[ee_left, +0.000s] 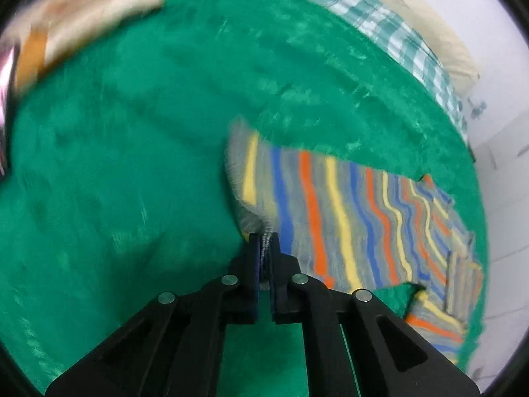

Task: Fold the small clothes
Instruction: 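Grasp the other sleeve cuff with the left gripper and fold it across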

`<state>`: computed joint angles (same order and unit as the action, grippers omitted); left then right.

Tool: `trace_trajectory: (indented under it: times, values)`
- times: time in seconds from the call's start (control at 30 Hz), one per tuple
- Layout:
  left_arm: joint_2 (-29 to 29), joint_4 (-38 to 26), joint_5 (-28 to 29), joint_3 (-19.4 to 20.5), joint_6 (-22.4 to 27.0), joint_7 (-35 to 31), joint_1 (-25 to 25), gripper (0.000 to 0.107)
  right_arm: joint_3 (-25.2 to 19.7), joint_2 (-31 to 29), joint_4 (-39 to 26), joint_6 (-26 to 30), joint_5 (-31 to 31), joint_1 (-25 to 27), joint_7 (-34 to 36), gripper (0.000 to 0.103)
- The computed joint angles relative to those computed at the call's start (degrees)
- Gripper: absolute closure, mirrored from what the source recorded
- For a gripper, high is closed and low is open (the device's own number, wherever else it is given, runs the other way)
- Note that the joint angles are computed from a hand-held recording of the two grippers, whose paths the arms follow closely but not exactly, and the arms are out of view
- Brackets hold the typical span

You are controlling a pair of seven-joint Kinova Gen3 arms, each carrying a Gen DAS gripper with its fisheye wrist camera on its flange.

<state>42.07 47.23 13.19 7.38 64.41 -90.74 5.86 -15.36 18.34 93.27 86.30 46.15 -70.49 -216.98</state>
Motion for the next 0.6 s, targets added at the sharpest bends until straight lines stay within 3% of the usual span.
trace_trajectory:
  times: [0.1, 0.17, 0.33, 0.5, 0.53, 0.6]
  values:
    - [-3.8, 1.0, -4.0, -0.6, -3.8, -4.7, 3.8, 0.105, -0.1, -0.6, 0.9, -1.2, 0.7, 0.0, -1.1, 0.023]
    - [-6.3, 0.4, -4.9, 1.5, -5.8, -8.8, 5.8, 0.105, -0.3, -1.1, 1.5, -2.0, 1.4, 0.1, -1.7, 0.023]
    - [-8.9, -0.9, -2.6, 5.6, -7.2, -19.0, 12.1, 0.105, -0.6, -1.5, 2.0, -2.5, 2.2, 0.3, -2.0, 0.023]
    - [-10.8, 7.4, -6.4, 4.9, -14.8, -23.3, 23.5, 0.105, -1.1, -2.2, 2.8, -2.2, 2.1, 0.2, -3.8, 0.023]
    - [-10.6, 8.5, -7.2, 5.1, -15.7, -23.3, 24.9, 0.101, -1.2, -2.4, 3.1, -2.1, 2.0, 0.1, -4.4, 0.023]
    - [-9.7, 10.3, -11.1, 3.1, -15.5, -22.0, 30.1, 0.079, -1.4, -2.6, 3.3, -2.2, 1.7, 0.4, -4.8, 0.023]
